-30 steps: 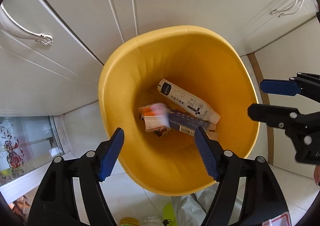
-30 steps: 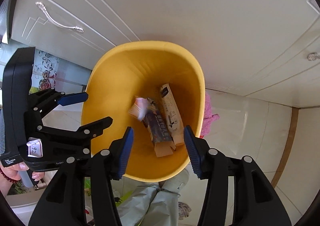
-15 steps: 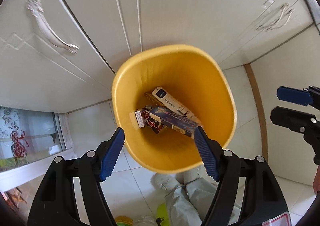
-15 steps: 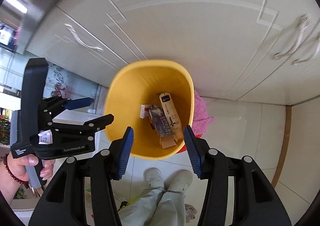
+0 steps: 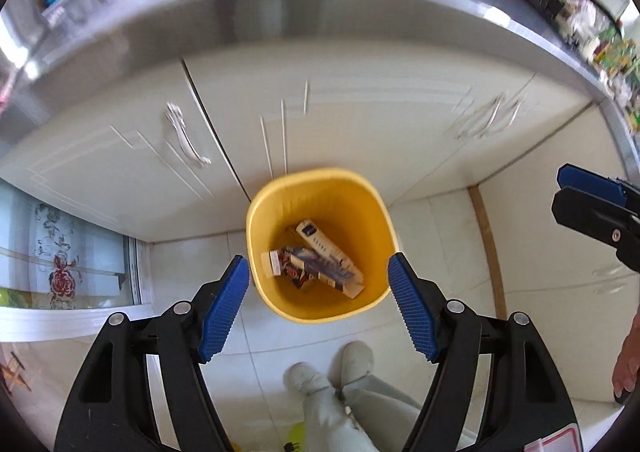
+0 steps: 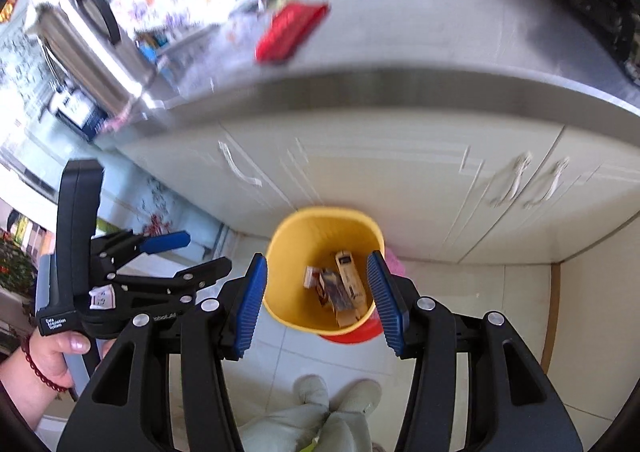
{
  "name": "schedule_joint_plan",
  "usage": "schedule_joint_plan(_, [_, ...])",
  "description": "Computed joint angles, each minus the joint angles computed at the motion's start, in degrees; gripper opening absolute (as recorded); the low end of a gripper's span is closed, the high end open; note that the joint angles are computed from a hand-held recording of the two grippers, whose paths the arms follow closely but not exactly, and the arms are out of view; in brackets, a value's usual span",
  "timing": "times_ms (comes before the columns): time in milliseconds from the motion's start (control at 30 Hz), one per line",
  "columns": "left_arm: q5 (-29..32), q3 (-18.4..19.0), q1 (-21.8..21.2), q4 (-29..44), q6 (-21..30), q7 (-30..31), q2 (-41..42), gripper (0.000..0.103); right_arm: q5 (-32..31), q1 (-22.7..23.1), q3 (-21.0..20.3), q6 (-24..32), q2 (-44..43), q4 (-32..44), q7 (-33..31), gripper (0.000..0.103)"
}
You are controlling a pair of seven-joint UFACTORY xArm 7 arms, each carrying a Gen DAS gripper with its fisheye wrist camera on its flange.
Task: Collect trash
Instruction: 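Raise both tools from the bin back toward the counter, then grasp the red wrapper with left tool while right tool grasps the blue cap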
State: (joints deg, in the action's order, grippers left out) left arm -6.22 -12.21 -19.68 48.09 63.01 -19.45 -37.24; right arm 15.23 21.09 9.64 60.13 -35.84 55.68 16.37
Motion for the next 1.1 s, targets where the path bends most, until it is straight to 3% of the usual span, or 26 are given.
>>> schedule_joint_plan(333, [3.43,0.05,2.82,9.82,-2.50,-0.84,4.35,0.072,-3.12,-3.86,-1.57,-2.30,4.07,8.87,-0.60,0.054])
schedule_joint_plan(700, [3.95,2.61,3.89,21.75,-6.97,5.57,18.63,0.072,-7.43,-6.66,-1.21,-4.47,17.61,21.62,-0.22,0.054])
schedule_joint_plan(1100, [0.52,4.40,4.24,32.63,-6.62,13.26,31.27,0.072,-13.20,-6.29,-1.11,-4.11,34.20,38.18,2.18,0.054])
